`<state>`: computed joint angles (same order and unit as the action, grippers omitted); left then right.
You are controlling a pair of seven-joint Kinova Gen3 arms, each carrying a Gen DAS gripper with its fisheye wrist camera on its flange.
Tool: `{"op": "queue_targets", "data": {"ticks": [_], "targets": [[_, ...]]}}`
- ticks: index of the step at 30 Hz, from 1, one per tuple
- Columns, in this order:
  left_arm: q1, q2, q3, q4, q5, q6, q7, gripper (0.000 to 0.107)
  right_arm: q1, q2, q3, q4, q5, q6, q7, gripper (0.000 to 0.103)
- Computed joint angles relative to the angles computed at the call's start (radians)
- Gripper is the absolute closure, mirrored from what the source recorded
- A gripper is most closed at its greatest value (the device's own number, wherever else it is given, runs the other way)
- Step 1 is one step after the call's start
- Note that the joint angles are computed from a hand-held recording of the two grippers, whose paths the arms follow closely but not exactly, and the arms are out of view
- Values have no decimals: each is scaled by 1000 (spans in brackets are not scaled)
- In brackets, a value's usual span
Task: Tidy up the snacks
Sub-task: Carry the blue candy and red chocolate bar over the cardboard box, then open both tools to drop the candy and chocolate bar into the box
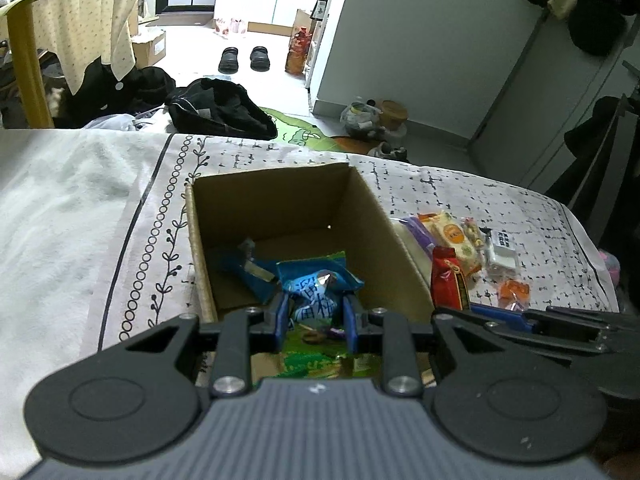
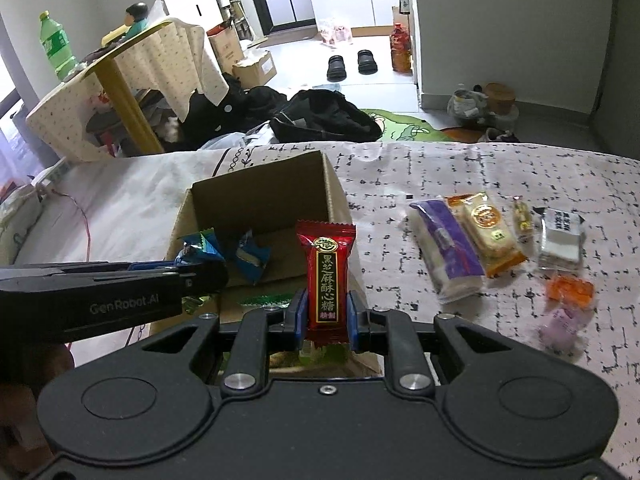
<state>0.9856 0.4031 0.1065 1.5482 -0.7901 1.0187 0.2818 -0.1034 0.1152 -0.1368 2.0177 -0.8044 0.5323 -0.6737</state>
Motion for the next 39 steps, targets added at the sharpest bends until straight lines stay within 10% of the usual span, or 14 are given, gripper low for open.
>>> {"op": "queue_targets", "data": {"ticks": [16,30,39], "targets": [[-73,18,-19,26,81,-49,-54,80,-30,52,-59,-54,62,-55,-49,83],[-21,-52,-4,79,18,21,141,71,1,76,-80,-92,49,-25,-40,83],[-16,-62,43,60,-21,94,183,33,56,63,-51,-87,-52,48,47,47]]}}
